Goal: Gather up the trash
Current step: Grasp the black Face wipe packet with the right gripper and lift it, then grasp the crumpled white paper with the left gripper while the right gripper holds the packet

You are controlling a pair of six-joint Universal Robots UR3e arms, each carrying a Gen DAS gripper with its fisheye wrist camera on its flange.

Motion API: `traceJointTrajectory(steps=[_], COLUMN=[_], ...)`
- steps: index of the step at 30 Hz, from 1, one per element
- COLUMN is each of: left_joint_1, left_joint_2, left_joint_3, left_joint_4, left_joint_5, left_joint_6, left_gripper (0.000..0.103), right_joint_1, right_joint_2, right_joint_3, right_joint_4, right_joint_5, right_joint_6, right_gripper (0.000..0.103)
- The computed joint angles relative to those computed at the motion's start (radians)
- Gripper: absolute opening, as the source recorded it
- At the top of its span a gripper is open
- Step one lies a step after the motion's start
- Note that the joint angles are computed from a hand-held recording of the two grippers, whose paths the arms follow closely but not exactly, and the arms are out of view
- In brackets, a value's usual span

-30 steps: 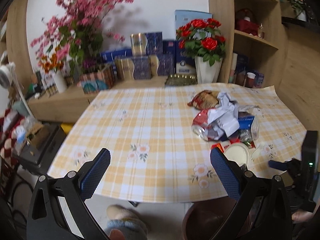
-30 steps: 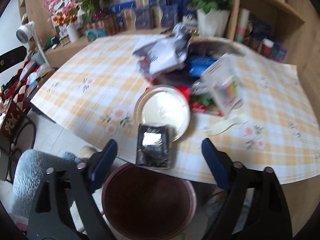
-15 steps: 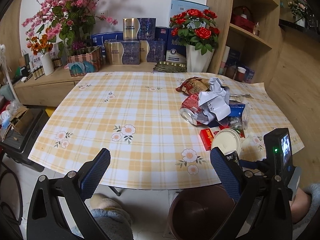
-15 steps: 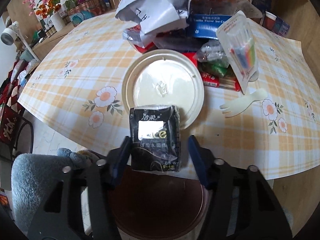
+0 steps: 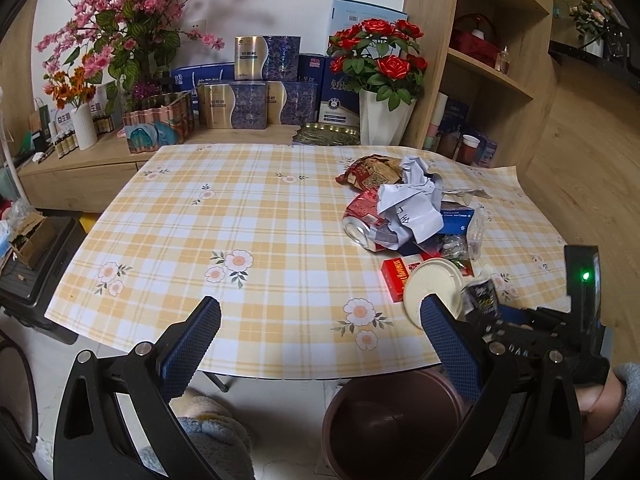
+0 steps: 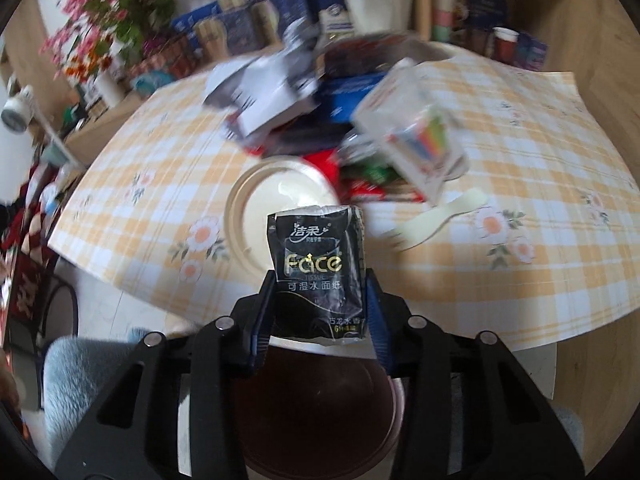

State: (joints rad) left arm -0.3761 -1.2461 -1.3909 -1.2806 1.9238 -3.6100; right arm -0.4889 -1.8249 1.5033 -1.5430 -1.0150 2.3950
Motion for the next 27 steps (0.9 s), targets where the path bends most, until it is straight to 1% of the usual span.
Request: traceJointTrajectory(steps=[4,11,14,16,18,20,23,24,25,26,27], left_joint_1=[0.017,0.079,0.102,0.122,0.128,0.123,0.146,0.167,0.179,0.186,0.192], left_joint_2=[-0.012,-0.061,-0.112,-0.166,-0.256,-0.355,-0.486,-0.55,-0.604,-0.655,-0.698], left_joint_3=[0.008,0.036,0.064,0.097,0.17,0.267,0.413,0.492,0.564,0.637,0.699], left_joint_4=[0.016,0.066,0.11,0.147,0.168,0.167,0.139,0.113,0.081,0.044,0.011], left_joint_5=[-0.049,-0.19,-0.24,-0.288,-0.325,-0.338,-0.393,-0.431,-0.446,-0.45,-0.451], left_joint_6=[0.008,0.031,0.066,0.105,0.169,0.233,0.28,0.292,0.304,0.316,0.326], left_gripper=[0.098,0.097,0.097,0.094,0.093,0.094,0.093,0.09,0.087,0.085,0.081], right_joint_1=[-0.04,-0.118,-0.149,-0.17,-0.188,-0.206,-0.228,-0.237,-0.243,-0.252,-0.257], right_joint_2=[0.007,0.02,0.022,0.022,0.024,0.03,0.045,0.053,0.056,0.064,0.069], right_joint_3=[-0.037,-0.105,-0.126,-0.132,-0.136,-0.14,-0.148,-0.152,-0.15,-0.152,-0.153], right_joint_4=[-0.003,0.033,0.053,0.061,0.069,0.072,0.081,0.083,0.081,0.08,0.078], right_joint_5=[0.024,0.095,0.129,0.148,0.161,0.172,0.183,0.186,0.188,0.191,0.191], right_joint_6=[0.01,-0.038,-0.069,-0.092,-0.109,-0.12,-0.129,-0.128,-0.127,-0.123,-0.12], right_gripper=[0.044,0.044,0.044,0.044,0.044,0.044,0.044,0.044,0.044,0.044,0.044])
